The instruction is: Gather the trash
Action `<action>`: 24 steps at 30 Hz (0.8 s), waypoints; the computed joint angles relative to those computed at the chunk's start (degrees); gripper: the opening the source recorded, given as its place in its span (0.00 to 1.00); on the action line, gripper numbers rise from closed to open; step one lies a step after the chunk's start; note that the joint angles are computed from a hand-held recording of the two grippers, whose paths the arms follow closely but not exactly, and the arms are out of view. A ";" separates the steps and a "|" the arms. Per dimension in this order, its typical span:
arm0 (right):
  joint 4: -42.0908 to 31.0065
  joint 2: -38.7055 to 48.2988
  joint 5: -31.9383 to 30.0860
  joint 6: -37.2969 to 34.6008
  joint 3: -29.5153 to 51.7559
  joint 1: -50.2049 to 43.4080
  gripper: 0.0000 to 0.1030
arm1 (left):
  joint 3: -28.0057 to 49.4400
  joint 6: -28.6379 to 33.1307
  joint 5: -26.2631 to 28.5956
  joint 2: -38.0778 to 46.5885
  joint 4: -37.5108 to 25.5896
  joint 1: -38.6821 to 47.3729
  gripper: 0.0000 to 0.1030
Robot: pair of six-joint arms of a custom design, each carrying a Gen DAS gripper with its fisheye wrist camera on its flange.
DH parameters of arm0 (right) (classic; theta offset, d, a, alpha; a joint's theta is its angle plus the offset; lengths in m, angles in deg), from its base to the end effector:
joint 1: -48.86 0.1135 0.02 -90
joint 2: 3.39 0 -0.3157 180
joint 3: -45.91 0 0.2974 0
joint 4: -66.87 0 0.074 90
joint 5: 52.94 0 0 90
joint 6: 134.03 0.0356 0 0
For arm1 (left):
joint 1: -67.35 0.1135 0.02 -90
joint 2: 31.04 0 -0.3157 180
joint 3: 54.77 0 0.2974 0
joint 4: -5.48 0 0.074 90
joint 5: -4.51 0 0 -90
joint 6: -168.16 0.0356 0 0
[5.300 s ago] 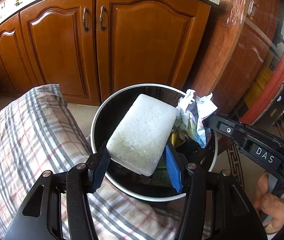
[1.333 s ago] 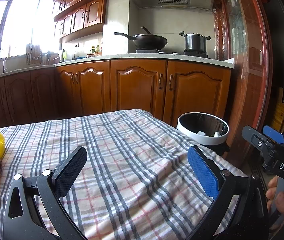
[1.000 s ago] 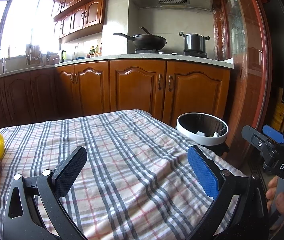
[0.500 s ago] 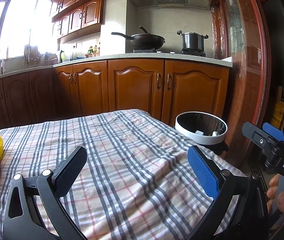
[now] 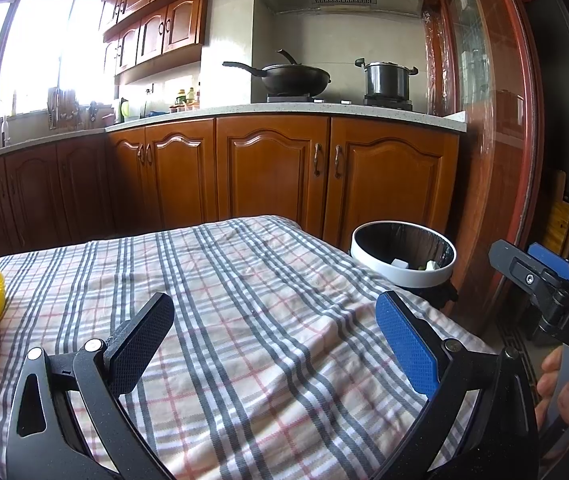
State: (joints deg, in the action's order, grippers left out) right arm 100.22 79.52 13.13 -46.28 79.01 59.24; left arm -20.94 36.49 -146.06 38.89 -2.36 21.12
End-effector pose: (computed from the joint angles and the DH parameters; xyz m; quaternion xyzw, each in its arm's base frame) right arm 0.2680 0.0638 0.1694 -0.2095 0.7652 0.2072 0.5724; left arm 0.1731 -0.1359 0.1713 -0.1655 0.8019 0.0997 0.5653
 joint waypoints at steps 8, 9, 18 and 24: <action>-0.26 0.50 -0.15 0.25 0.41 0.26 1.00 | -0.26 0.12 0.56 0.35 0.77 0.61 1.00; -0.26 0.54 -0.18 0.32 0.45 0.27 1.00 | -0.38 0.28 0.72 0.38 1.11 0.78 1.00; -0.04 1.63 -0.59 1.00 0.88 0.02 1.00 | -0.51 1.81 2.33 1.38 3.16 2.07 1.00; -0.21 3.04 -0.75 1.31 1.75 -0.04 1.00 | -0.46 1.64 3.55 1.42 3.14 2.80 1.00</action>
